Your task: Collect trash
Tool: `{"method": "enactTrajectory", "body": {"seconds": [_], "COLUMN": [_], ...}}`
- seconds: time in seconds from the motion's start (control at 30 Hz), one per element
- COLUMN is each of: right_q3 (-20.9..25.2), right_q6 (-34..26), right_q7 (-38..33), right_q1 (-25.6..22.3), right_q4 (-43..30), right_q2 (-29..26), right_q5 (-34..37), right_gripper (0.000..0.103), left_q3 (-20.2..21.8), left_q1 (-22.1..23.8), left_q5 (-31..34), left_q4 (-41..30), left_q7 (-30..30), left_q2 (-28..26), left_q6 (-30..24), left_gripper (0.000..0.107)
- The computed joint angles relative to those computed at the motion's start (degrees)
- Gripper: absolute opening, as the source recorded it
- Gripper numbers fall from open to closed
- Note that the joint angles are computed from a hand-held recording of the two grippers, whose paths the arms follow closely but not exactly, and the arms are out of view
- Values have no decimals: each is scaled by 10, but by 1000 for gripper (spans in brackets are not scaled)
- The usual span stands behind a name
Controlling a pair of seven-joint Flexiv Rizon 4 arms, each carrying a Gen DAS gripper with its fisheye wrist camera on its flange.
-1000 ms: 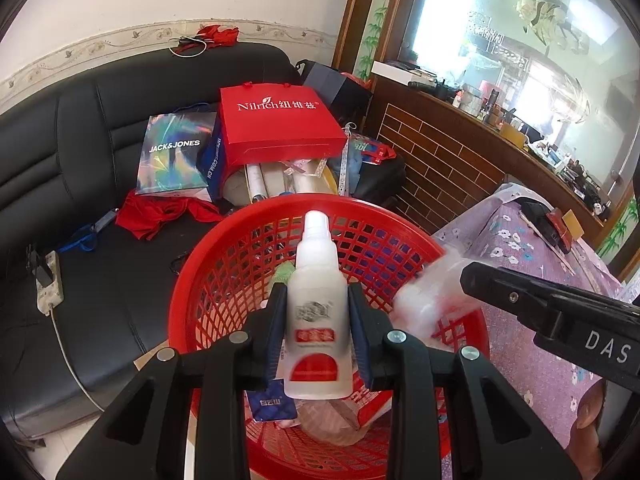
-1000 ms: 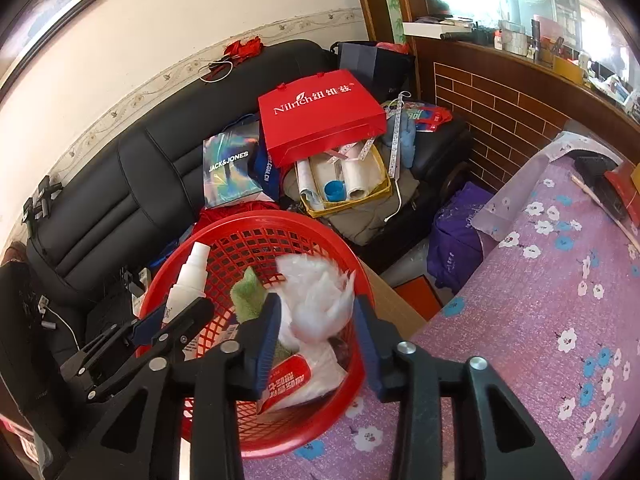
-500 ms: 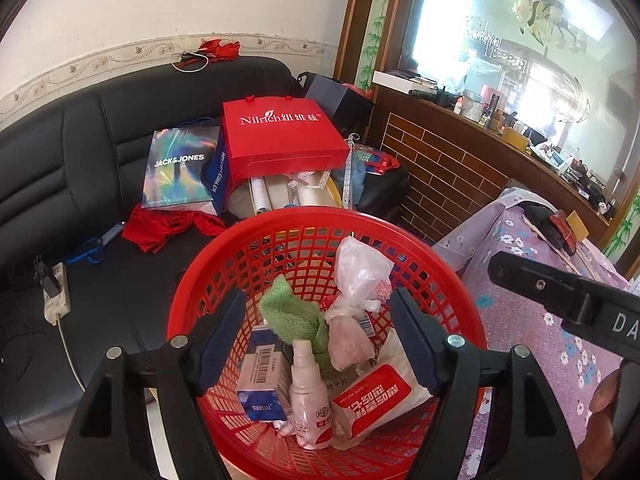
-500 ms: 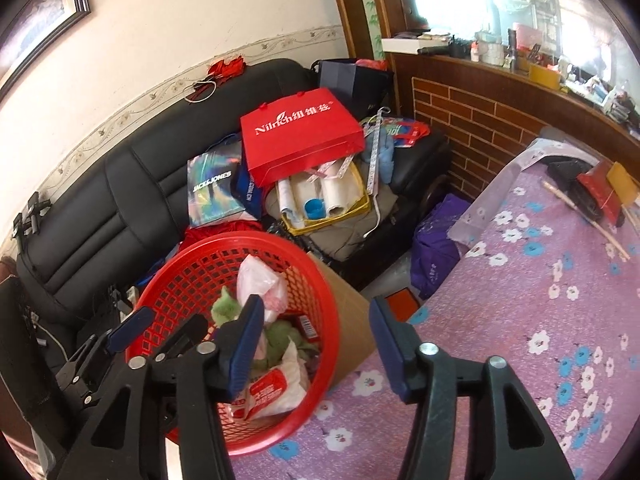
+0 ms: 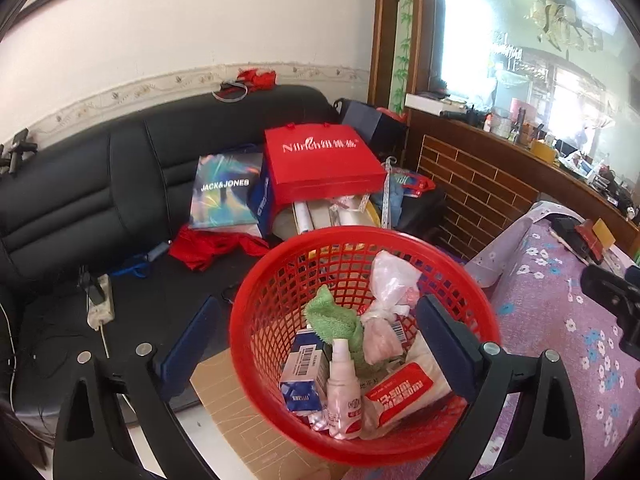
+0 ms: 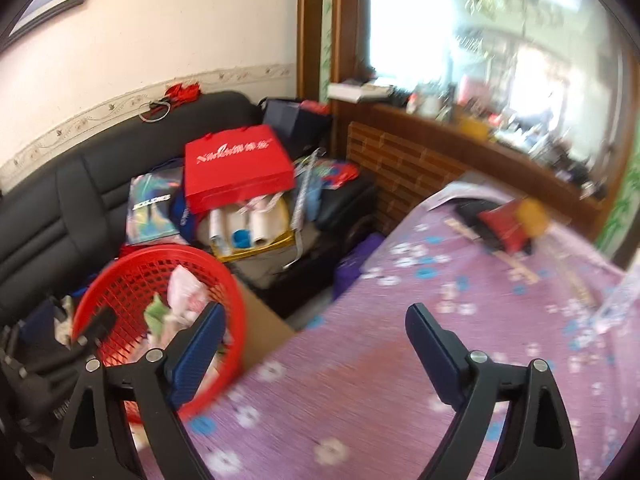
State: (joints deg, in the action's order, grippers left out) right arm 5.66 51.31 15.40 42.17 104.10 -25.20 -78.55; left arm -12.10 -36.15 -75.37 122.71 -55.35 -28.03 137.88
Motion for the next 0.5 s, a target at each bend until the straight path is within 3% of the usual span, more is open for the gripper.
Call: {"method": "enactTrajectory", "body": {"seconds": [0.1, 0.23, 0.5], "right_q3": [17, 57, 138], "right_q6": [-76, -140, -236], "right_q7": [21, 65, 119], "right_q1": [19, 23, 25], "right_q4": [50, 117, 230], "right_q2": [46, 102, 196], "right_q5": [-5, -5, 74], "right_gripper": [97, 103, 103], "left_q3": [-2, -4, -46], "left_q1": [-18, -32, -128], "left_q5": [16, 86, -33], "left_q4": [24, 78, 32], "left_q7": [-13, -78, 46], "left_q2": [14, 44, -4], "left_q6": [29, 31, 163], "left_gripper": [103, 103, 103]}}
